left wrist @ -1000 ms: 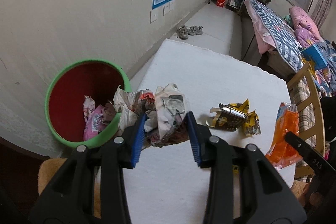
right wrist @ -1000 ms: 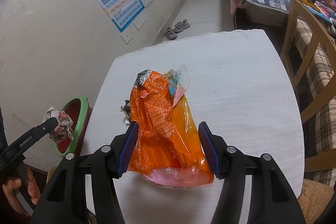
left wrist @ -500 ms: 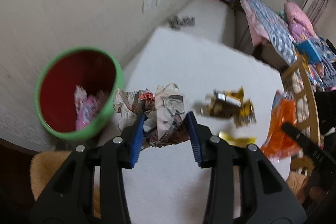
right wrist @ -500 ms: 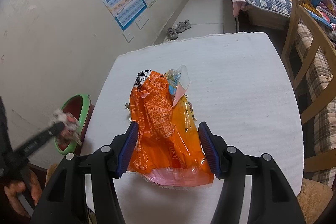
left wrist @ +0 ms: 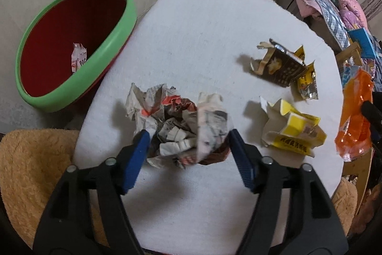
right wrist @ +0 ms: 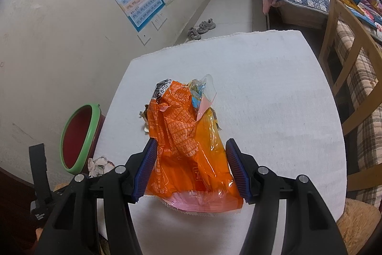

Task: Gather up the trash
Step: 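Lift the crumpled paper with the left gripper toward the bin while the right holds the orange bag, then position the crumpled paper over the red bin with the left gripper while the right holds the orange bag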

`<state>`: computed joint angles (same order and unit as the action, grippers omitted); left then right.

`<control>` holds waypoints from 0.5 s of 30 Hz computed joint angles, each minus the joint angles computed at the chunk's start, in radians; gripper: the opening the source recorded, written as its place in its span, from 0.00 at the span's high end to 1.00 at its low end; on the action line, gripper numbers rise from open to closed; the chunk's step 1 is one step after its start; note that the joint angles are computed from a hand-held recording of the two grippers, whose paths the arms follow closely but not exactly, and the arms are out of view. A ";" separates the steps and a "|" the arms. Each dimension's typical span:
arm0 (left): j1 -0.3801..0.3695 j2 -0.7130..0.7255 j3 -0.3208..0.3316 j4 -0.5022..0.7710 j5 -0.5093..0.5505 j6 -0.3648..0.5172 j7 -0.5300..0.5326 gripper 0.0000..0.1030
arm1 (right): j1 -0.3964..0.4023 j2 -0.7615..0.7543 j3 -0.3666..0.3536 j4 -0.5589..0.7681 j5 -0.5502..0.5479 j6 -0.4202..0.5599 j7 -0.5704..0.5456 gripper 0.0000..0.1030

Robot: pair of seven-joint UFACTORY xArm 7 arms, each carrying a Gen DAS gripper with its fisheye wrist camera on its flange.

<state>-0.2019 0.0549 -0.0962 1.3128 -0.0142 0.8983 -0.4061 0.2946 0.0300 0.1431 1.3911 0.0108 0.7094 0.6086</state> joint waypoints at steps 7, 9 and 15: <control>-0.003 -0.002 -0.001 0.006 0.006 0.001 0.015 0.55 | 0.002 0.007 0.000 0.015 -0.006 -0.005 -0.001 0.44; -0.003 -0.009 -0.001 0.010 0.008 -0.004 0.016 0.56 | 0.001 0.000 -0.001 0.006 -0.002 -0.013 -0.010 0.44; -0.005 -0.040 -0.001 0.038 0.092 -0.039 -0.008 0.57 | 0.006 0.001 0.004 0.024 -0.005 -0.017 -0.030 0.44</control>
<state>-0.2064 0.0149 -0.0974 1.3510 0.0781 0.8594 -0.4144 0.3009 0.0305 0.1475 1.4150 0.0054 0.6927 0.5789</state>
